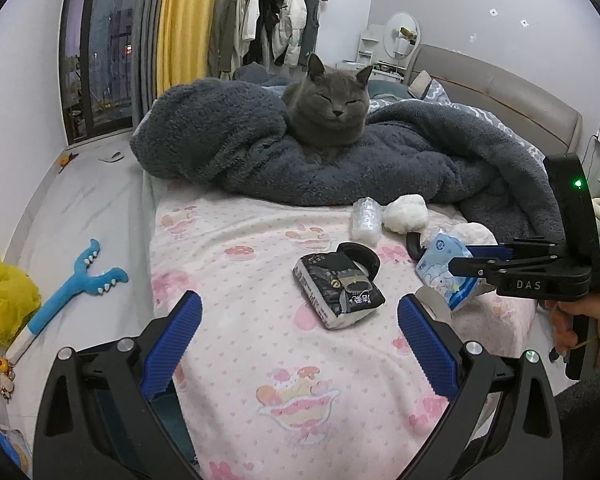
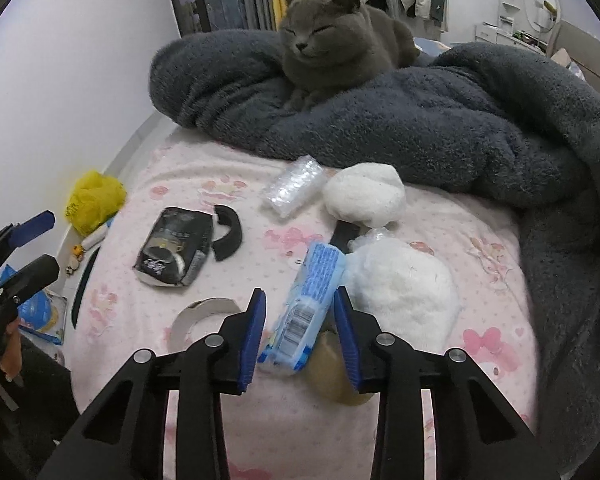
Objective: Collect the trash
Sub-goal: 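Grasp the blue barcode wrapper with the right tool while the left tool grasps the black snack packet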
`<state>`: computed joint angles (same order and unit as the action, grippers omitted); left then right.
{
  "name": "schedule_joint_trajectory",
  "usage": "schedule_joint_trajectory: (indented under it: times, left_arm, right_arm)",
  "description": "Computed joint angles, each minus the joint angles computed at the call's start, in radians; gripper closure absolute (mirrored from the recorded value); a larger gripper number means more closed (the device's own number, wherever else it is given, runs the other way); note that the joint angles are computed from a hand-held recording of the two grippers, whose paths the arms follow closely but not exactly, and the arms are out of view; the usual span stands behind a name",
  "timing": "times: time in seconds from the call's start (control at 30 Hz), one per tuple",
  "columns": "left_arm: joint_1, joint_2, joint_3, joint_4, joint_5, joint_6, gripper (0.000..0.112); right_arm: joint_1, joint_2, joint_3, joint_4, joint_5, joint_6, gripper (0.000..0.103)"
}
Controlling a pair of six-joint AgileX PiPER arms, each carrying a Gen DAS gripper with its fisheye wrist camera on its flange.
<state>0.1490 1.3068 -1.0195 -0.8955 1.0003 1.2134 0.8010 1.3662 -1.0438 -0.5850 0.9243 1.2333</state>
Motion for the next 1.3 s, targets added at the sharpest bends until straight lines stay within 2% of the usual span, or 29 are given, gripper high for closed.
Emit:
schedule_joint_trajectory:
  times: [0.13,0.27,0.43,0.7,0.83,1.2,1.3]
  left_arm:
    - [-0.049,0.039,-0.015,0.023,-0.028,-0.036,0.013]
    - [-0.077,0.066,-0.027,0.026,-0.026,-0.068,0.013]
    - [-0.139,0.071,-0.024,0.053,-0.061,-0.109,0.013]
    - [-0.266,0.097,-0.03,0.164,-0.152,-0.252,0.013]
    - [-0.341,0.112,-0.022,0.283,-0.235,-0.347,0.014]
    - [-0.423,0.209,-0.062,0.44,-0.306,-0.512,0.015]
    - [-0.427,0.235,-0.084,0.465,-0.301,-0.529,0.023]
  right_arm:
    - [-0.032,0.023,-0.021,0.03,-0.017,-0.053,0.075]
    - [-0.053,0.068,-0.066,0.052,0.019,-0.115,0.083]
    - [-0.072,0.077,-0.071,0.066,0.005,-0.138,0.093]
    - [-0.053,0.012,-0.047,0.004,-0.031,-0.077,0.093]
    - [-0.041,-0.013,-0.035,-0.035,-0.046,-0.046,0.093]
    - [-0.026,-0.061,0.007,-0.087,-0.092,-0.01,0.093]
    - [-0.028,-0.056,0.006,-0.084,-0.097,-0.015,0.093]
